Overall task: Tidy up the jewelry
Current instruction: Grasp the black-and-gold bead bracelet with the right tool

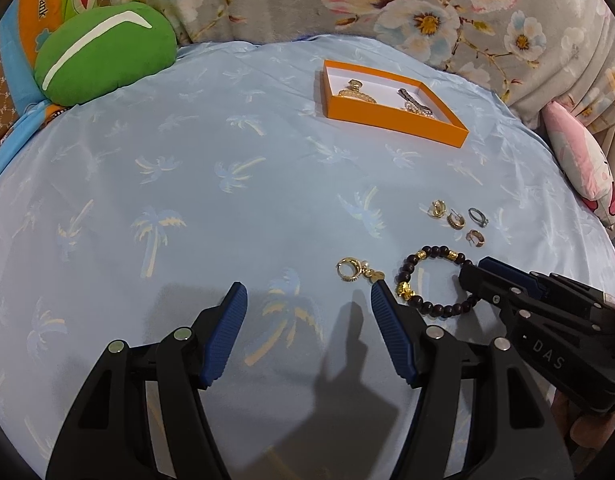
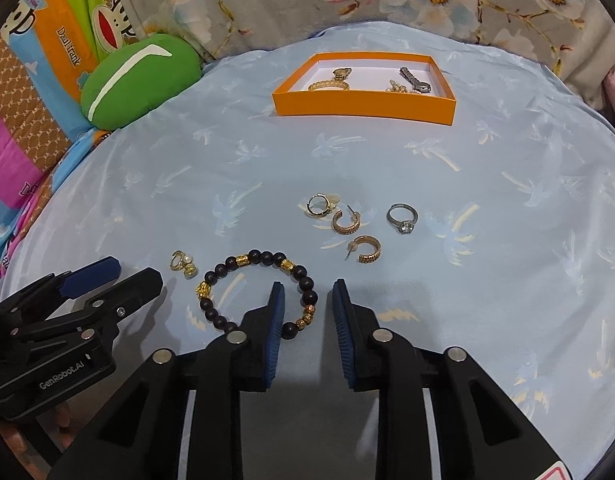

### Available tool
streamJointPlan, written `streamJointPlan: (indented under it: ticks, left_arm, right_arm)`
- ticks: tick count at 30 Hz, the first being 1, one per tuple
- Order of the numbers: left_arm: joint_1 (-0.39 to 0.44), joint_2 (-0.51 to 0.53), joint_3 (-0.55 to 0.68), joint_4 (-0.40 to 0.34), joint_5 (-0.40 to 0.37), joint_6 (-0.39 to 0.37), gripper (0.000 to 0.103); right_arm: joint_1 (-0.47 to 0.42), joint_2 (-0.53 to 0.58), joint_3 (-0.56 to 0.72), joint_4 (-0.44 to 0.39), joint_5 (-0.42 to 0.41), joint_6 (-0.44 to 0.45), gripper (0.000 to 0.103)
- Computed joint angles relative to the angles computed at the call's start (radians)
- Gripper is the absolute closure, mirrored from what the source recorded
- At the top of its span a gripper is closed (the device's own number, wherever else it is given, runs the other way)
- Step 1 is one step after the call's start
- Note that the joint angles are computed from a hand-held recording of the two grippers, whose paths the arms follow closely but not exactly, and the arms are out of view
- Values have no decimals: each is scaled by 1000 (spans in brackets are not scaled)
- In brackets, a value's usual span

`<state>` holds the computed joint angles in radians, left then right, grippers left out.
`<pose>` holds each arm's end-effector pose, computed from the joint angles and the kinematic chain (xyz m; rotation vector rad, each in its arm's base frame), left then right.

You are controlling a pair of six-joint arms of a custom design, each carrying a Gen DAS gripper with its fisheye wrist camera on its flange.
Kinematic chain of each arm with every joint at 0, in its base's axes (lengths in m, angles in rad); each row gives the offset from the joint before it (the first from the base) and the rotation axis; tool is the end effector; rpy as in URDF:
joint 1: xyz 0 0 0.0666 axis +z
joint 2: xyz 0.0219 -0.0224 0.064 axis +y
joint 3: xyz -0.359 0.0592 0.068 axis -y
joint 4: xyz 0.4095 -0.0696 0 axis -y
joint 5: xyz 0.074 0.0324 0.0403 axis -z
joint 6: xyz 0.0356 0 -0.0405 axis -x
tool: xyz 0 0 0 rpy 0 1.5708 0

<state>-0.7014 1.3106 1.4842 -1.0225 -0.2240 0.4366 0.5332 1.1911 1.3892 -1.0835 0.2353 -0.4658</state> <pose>0.3641 -0.2977 0.4840 0.2164 2.3983 -0.2614 0.3679 0.2071 0.4856 0.0205 2.4297 0.1630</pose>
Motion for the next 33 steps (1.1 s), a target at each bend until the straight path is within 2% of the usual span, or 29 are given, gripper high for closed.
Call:
streamJointPlan:
  ticks: [6,17,22,33]
  left_arm:
    - [-2,-4,-4,1,5,-3,41]
    - [-11,-15,-6,-9,2,2,41]
    - [-34,40,67,-7,16,-8,41]
    - [-92,241,313,-39,58,-75,41]
  right_arm:
    - [-11,-31,-24,-6,8,-14,96]
    - [-70,-206,-153,-48,23,-78,96]
    - [-87,-229,-170,-51,14,-84,96]
    - [-125,-255,-191,-33,-28,-86,96]
